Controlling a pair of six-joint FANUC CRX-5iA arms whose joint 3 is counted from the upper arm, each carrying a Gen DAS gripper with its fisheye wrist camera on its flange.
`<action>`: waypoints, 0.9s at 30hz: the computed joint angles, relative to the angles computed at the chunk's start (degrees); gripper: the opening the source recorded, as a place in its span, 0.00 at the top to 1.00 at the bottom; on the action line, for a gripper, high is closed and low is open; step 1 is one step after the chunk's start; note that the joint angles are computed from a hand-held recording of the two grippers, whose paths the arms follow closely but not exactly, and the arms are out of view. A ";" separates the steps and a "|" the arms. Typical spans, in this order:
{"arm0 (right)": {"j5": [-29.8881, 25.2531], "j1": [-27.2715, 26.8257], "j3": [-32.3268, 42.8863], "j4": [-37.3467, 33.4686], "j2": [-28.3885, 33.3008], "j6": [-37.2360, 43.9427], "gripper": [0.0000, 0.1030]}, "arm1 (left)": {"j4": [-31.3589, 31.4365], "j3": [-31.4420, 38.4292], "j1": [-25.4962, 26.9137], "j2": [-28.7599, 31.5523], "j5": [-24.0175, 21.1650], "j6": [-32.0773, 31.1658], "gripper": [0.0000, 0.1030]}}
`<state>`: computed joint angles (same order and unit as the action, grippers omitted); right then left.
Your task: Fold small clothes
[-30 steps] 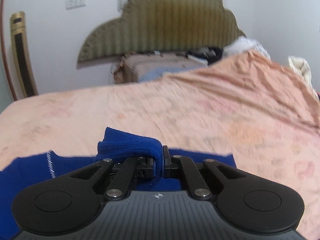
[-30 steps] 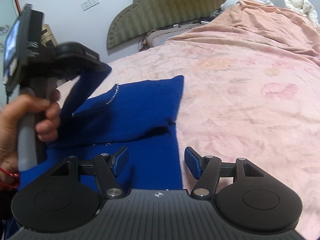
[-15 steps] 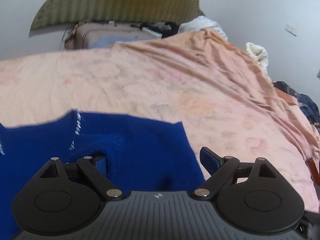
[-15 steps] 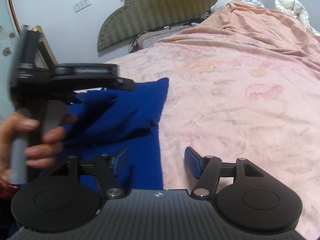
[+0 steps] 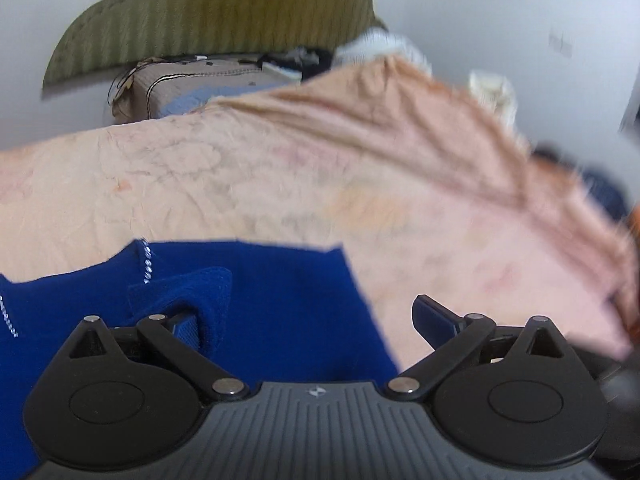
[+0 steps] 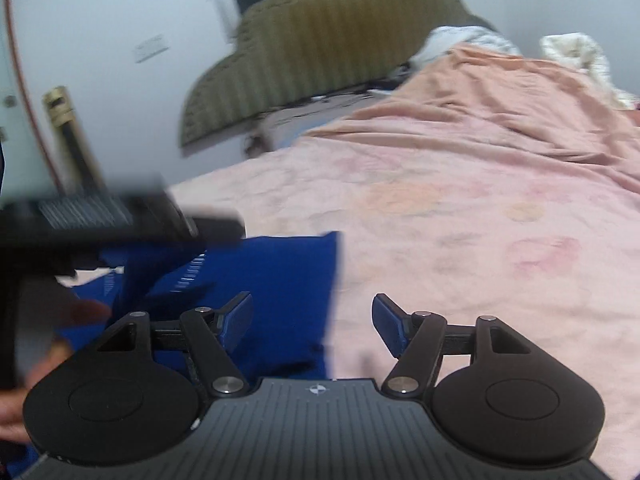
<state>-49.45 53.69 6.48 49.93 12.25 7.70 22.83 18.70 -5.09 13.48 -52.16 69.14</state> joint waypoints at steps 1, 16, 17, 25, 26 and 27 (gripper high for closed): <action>-1.66 -0.14 -0.89 0.04 -0.61 -0.60 0.32 | -2.31 0.51 -0.97 0.39 -0.15 0.36 0.00; -4.41 -3.19 -5.35 1.39 -3.76 -6.81 0.30 | -50.94 -4.83 -17.74 -5.83 15.14 -4.46 0.00; -4.30 -3.22 -5.06 0.98 -3.58 -6.29 0.30 | -46.95 -3.32 -16.67 -4.63 11.89 -7.34 0.00; -3.43 -3.56 -0.56 -0.55 -1.63 0.07 0.29 | -13.50 -6.05 -4.29 -7.04 6.90 -17.32 0.00; -2.86 -3.67 -0.11 -0.09 -1.30 0.44 0.28 | -12.94 -7.06 -3.57 -8.36 7.21 -18.28 0.00; -2.49 -3.71 0.47 0.35 -0.79 0.91 0.26 | -13.80 -7.67 -3.39 -9.62 7.50 -19.08 0.00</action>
